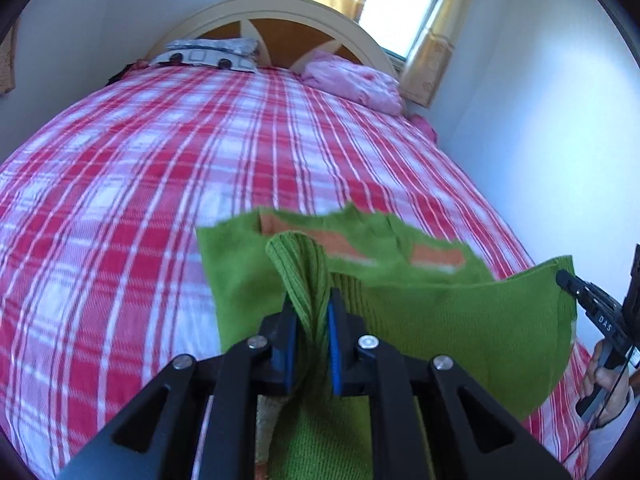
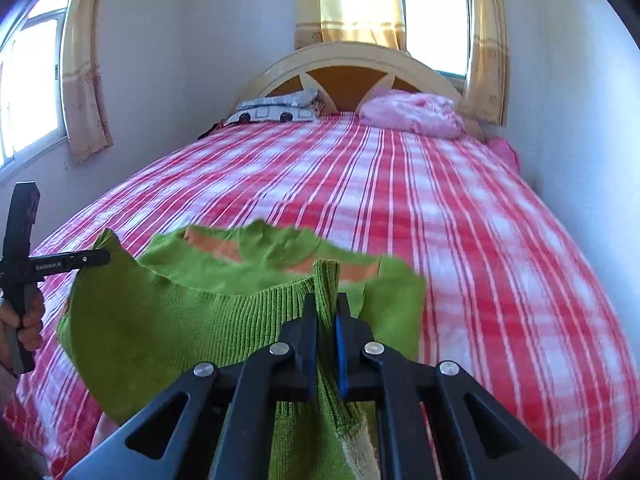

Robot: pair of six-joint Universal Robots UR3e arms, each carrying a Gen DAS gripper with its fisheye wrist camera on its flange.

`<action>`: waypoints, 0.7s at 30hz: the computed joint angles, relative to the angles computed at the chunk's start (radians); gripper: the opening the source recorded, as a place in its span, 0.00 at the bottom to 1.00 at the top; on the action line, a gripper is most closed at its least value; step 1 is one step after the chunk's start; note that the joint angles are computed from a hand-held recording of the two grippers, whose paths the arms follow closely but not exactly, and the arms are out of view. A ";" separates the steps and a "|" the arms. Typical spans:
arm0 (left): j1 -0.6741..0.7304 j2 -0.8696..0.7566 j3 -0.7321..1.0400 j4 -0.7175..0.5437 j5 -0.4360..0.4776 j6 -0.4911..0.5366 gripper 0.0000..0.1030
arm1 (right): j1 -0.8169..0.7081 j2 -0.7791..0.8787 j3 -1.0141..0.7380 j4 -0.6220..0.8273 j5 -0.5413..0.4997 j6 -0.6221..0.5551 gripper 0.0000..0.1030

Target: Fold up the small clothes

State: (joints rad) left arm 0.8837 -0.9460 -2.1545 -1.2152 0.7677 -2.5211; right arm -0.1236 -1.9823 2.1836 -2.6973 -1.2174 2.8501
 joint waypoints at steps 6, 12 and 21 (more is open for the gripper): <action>-0.271 -0.421 0.140 0.570 0.198 -0.325 0.13 | 0.100 0.381 -0.292 -0.164 -0.135 0.055 0.07; -0.443 -0.778 0.336 0.802 0.383 -0.486 0.13 | 0.156 0.733 -0.566 -0.254 -0.250 0.085 0.06; -0.556 -0.965 0.390 0.906 0.606 -0.549 0.21 | 0.176 1.042 -0.750 -0.224 -0.351 0.091 0.07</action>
